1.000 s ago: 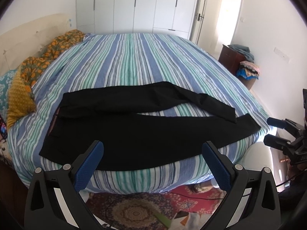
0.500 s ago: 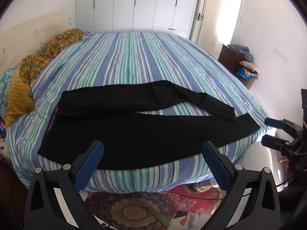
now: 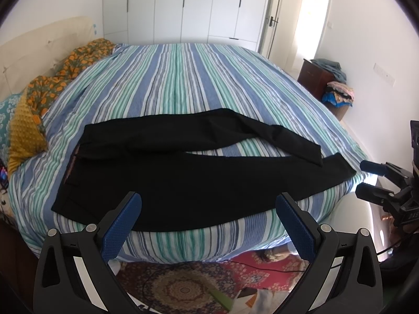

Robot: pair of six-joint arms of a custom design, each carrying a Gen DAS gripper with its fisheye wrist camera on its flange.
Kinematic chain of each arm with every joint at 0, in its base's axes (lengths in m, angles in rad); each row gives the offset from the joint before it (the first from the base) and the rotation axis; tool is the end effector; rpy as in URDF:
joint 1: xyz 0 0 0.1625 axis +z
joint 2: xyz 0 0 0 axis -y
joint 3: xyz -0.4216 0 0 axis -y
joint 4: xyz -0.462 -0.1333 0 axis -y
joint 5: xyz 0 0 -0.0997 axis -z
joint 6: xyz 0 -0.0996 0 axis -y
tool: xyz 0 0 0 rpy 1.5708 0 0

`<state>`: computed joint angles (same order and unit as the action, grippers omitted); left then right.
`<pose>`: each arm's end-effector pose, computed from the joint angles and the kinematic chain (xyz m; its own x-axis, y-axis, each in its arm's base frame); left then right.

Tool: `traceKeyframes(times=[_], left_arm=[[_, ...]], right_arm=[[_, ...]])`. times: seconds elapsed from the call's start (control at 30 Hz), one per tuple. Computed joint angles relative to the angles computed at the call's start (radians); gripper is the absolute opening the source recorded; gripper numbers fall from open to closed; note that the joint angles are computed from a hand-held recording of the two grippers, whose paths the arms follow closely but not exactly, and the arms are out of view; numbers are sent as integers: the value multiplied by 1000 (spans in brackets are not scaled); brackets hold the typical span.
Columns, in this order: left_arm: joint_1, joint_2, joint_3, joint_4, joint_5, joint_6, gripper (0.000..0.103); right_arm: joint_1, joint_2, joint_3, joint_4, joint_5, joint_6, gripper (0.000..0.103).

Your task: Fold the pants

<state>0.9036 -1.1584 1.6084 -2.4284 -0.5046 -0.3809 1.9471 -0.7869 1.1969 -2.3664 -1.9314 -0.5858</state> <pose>-0.2572 -0.6829 0.3431 -0.7631 -0.2435 -0.5987 0.3064 0.6794 -0.6668 0.4032 -0.7533 0.2281 -0.5775 -0.6601 0.4804 -0.7918 0.5962 -0.1327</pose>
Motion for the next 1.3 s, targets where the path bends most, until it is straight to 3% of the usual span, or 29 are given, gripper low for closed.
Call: traceKeyframes(times=[1.3], left_arm=[[-4, 1, 8, -9, 8, 7, 102]], right_arm=[[-8, -12, 17, -18, 26, 11, 103]])
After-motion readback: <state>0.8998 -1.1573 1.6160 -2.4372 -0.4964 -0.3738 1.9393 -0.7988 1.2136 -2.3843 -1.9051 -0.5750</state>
